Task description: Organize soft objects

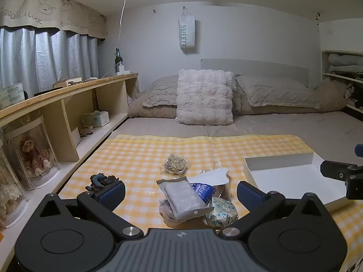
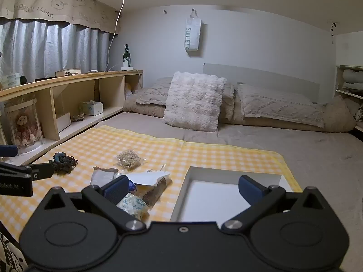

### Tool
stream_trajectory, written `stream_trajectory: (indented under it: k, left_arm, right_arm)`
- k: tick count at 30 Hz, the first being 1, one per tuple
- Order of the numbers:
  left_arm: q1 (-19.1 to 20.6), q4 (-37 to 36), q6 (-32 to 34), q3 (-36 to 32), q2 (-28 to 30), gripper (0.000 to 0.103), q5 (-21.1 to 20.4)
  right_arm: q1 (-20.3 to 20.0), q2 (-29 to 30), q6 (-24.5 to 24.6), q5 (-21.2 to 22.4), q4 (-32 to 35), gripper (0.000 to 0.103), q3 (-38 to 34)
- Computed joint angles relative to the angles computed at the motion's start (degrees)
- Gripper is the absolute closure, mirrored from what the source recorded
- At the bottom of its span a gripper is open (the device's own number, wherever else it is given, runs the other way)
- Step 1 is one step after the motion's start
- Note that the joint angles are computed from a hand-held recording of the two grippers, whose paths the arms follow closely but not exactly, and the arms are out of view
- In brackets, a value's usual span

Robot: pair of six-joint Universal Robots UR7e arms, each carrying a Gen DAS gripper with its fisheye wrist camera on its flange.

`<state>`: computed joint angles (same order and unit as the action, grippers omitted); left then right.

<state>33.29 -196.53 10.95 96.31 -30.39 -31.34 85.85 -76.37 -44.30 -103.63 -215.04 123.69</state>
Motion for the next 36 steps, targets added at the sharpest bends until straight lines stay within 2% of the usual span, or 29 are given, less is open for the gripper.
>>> stream_trajectory:
  k: [36]
  left_arm:
    - [0.6,0.0,-0.8,-0.5,0.7,0.000,-0.8]
  right_arm:
    - [0.2,0.6,-1.0,-1.2,-0.4,0.000,-0.4]
